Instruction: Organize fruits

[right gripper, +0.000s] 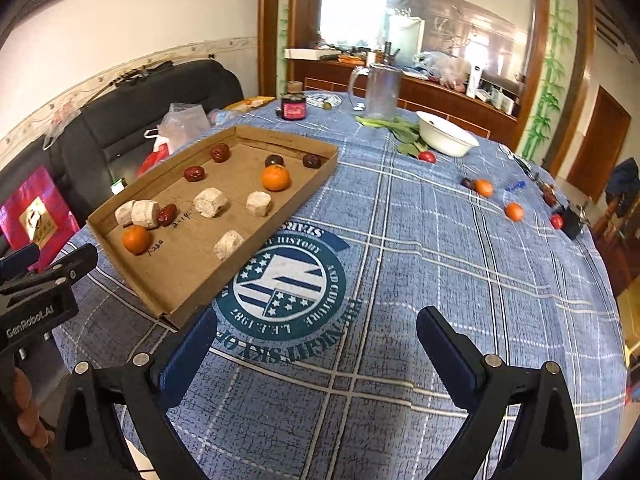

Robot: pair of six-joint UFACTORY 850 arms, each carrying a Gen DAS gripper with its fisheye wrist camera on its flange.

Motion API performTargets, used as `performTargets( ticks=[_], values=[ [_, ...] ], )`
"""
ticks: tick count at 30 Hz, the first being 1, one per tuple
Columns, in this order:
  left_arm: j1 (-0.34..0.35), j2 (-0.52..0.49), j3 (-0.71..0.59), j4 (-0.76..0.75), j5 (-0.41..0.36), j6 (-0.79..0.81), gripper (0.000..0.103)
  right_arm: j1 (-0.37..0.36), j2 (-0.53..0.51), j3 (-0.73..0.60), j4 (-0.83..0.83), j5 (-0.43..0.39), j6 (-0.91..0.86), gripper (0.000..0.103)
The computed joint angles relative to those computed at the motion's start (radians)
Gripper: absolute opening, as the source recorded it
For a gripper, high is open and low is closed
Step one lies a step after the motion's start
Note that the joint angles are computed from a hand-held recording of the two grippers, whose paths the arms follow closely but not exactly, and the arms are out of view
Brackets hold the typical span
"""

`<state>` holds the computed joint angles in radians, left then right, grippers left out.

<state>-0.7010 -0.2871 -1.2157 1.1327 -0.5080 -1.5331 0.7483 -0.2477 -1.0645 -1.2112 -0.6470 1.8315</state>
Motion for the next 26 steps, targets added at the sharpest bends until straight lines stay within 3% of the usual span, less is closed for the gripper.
performTargets(
  ticks=[10, 26],
  values=[
    [-0.001, 0.014, 0.024, 0.1, 0.053, -0.044, 0.096, 0.008, -0.008, -0.006, 0.066, -0.033, 0.002, 0.101],
    [0.021, 0.008, 0.01, -0.024, 0.112, 0.057, 0.096, 0.0, -0.011, -0.014, 0.082, -0.032, -0.011, 0.101]
  ],
)
